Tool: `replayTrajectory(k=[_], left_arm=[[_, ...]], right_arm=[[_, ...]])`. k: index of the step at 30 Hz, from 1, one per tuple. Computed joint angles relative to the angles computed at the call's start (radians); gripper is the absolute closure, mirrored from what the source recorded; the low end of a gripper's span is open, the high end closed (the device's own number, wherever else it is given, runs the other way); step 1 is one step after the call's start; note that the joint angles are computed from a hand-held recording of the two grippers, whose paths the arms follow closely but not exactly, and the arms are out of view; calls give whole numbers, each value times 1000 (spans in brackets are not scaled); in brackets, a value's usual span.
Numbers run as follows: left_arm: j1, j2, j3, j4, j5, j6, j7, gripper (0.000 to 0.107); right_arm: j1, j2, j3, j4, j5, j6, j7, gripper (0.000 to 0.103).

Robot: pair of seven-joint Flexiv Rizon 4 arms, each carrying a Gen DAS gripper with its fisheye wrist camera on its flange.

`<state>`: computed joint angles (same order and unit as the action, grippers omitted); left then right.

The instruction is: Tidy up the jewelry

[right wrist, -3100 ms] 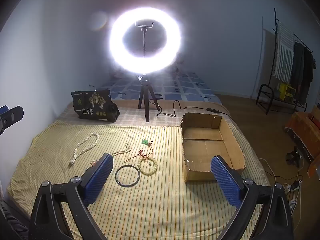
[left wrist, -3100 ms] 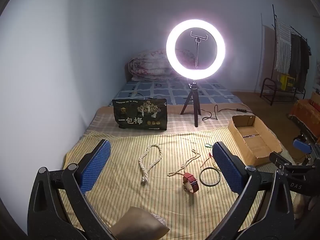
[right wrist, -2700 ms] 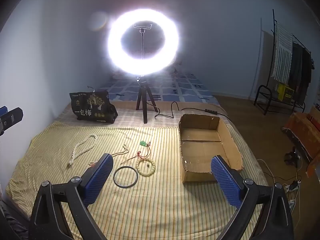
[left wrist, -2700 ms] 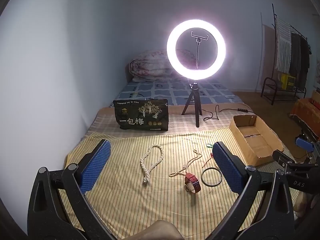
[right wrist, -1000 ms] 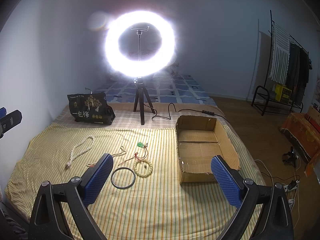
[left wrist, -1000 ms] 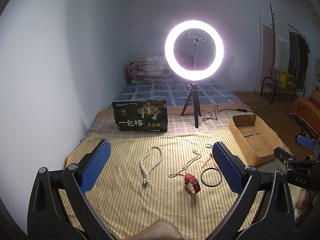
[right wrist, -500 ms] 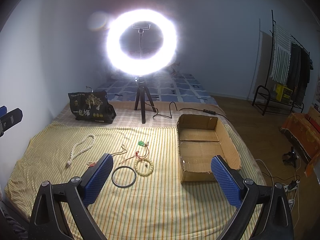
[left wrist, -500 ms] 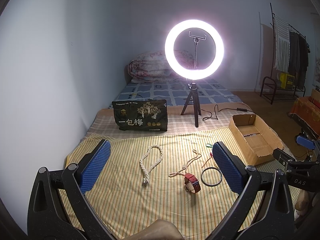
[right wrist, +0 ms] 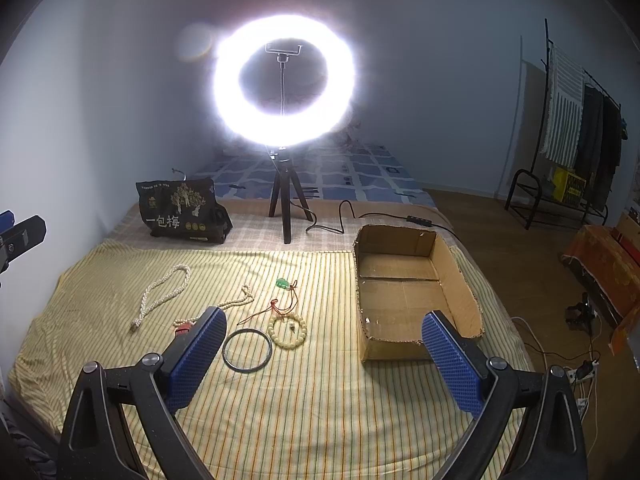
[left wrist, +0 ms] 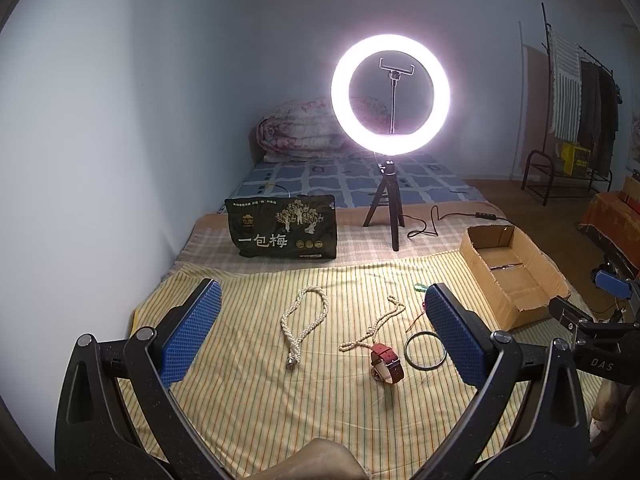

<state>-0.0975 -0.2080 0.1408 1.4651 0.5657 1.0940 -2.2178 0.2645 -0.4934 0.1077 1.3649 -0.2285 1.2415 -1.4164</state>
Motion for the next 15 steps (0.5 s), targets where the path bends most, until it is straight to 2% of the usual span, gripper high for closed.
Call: replayTrajectory(k=[6, 12, 15], left_arm=[[11, -5, -2, 6, -22, -15, 14, 4], [29, -32, -10, -7, -90, -67, 72, 4], [57, -47, -30, 3, -188, -90, 144, 4]], right_arm=[[0, -10, 1, -13, 1, -21, -7, 4], [-25, -46, 47, -81, 57, -146, -82, 0], [-27, -64, 54, -119, 89, -218, -107, 0]])
